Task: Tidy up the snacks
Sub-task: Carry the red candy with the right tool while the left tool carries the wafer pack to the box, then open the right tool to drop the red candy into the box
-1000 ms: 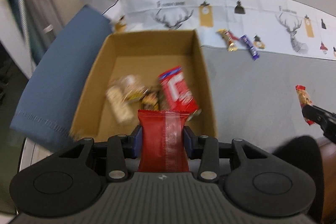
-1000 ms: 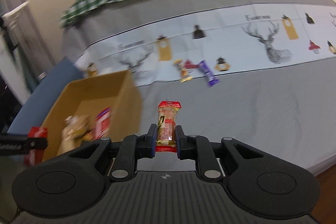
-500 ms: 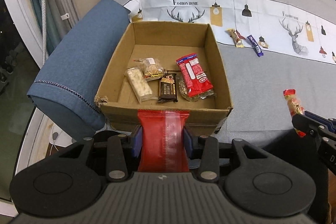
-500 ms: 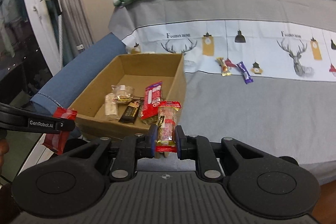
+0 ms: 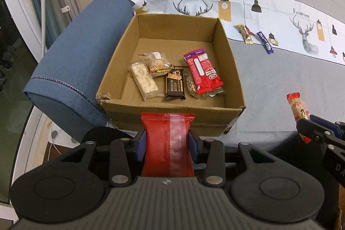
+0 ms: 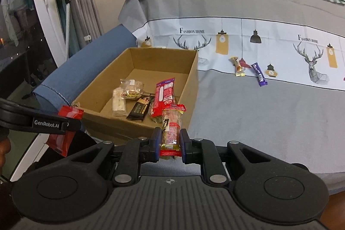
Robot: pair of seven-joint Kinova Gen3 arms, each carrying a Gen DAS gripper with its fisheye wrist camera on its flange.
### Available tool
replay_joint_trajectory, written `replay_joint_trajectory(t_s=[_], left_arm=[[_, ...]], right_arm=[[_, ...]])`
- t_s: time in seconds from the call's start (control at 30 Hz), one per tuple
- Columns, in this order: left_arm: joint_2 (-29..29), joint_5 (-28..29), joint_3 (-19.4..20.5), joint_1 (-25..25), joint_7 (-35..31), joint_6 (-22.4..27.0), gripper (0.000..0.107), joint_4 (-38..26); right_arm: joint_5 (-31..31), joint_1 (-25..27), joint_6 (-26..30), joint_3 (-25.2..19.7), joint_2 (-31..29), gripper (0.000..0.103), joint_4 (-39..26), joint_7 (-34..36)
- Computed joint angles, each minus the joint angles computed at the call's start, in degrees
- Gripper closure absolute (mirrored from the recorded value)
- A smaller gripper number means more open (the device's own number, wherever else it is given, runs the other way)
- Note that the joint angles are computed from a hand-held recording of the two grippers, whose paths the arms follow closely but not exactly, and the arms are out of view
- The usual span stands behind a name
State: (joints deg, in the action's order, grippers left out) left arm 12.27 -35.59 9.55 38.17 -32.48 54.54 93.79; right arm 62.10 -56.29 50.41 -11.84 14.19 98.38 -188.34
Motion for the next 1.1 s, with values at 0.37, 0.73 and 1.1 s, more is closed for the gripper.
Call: replay_joint_trajectory(t_s=[0.37, 0.73, 1.1], left_arm=[[2.26, 3.61, -1.44, -2.53, -3.90, -0.92, 0.063, -1.90], [6.01, 4.74, -4.13, -5.21, -8.47, -0.79, 0.063, -8.23], [16.64, 11.44, -6.22, -9.40, -18.24, 1.11, 0.063, -22.53]], right_arm=[[-3.89, 1.08, -1.70, 1.25, 2.55, 0.085, -3.23, 8.25], [-6.73, 2.26, -4.55, 5.11, 6.53, 0.085, -8.66, 16.67], [-6.87, 3.56, -8.83, 14.80, 13.37, 0.092, -14.57, 17.05]])
